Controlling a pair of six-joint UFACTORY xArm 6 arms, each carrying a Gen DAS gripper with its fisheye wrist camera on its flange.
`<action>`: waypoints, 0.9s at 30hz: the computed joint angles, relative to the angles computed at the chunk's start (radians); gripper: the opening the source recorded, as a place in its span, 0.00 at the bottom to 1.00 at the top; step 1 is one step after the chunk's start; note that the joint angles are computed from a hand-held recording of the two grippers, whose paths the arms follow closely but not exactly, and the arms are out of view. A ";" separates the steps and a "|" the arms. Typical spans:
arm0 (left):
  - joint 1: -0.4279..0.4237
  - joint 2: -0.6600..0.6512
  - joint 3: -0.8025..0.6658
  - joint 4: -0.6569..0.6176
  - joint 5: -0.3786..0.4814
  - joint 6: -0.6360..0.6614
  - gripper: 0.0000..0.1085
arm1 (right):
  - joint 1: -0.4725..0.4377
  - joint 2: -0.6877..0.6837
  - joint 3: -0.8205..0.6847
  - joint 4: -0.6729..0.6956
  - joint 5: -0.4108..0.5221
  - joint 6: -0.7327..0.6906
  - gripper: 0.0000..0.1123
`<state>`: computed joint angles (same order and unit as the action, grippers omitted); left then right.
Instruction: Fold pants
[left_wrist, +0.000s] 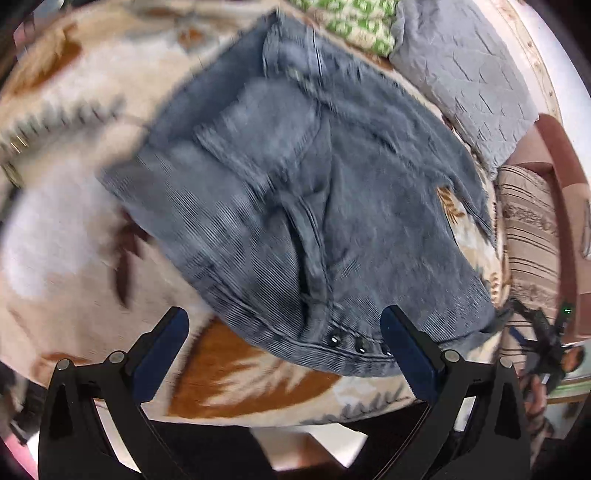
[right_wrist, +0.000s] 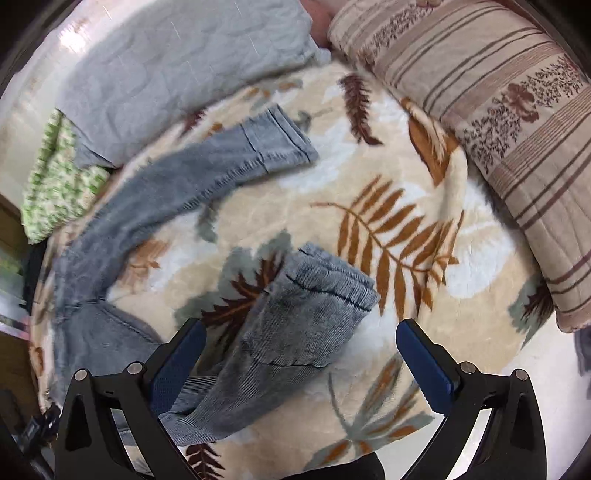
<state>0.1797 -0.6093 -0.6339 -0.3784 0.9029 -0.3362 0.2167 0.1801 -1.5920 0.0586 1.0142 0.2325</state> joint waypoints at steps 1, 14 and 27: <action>-0.007 0.000 0.009 -0.033 -0.007 0.009 0.95 | 0.000 0.004 0.002 -0.005 0.007 0.006 0.91; -0.040 -0.023 0.037 -0.109 -0.137 -0.066 0.15 | -0.112 -0.048 0.090 0.451 -0.043 -0.346 0.05; -0.022 -0.100 0.088 -0.015 -0.022 -0.055 0.20 | -0.240 -0.282 0.485 0.536 -0.066 -0.465 0.21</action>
